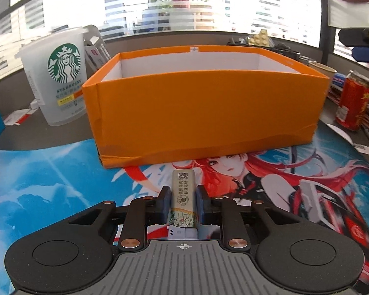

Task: Organize rigid objects
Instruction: 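Lift the beige QR-coded tube and carry it over the box with the left gripper, then lower the beige tube into the box and open the left gripper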

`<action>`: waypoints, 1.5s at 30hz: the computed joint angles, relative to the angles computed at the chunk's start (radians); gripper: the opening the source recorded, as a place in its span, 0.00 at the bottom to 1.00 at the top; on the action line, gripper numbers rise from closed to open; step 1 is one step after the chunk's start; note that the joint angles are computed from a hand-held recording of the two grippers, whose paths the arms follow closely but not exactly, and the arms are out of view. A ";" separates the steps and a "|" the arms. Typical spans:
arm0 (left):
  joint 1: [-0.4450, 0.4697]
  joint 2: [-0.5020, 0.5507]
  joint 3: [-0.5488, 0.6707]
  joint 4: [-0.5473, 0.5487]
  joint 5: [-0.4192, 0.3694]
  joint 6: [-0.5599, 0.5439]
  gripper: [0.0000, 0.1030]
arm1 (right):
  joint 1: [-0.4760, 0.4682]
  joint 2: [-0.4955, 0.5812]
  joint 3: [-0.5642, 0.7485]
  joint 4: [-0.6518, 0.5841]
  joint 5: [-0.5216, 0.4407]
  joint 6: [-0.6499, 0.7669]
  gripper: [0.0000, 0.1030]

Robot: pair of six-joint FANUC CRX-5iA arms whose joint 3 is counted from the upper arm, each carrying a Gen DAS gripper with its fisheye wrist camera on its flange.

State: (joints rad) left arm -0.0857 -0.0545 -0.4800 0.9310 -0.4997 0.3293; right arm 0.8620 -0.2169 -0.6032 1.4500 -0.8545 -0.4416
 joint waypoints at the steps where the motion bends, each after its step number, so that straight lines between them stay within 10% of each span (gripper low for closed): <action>1: 0.005 -0.005 0.000 0.009 -0.011 -0.006 0.20 | 0.002 -0.002 -0.003 0.002 0.000 -0.003 0.45; 24: -0.018 -0.028 0.092 0.195 0.027 -0.116 0.20 | 0.000 -0.009 -0.042 0.079 0.048 -0.081 0.45; 35: -0.018 0.310 0.650 -0.411 -0.214 0.573 0.20 | -0.010 -0.019 -0.056 0.102 0.069 -0.113 0.45; 45: -0.054 0.484 0.912 -0.667 -0.419 0.798 0.20 | -0.033 -0.020 -0.063 0.125 0.116 -0.138 0.46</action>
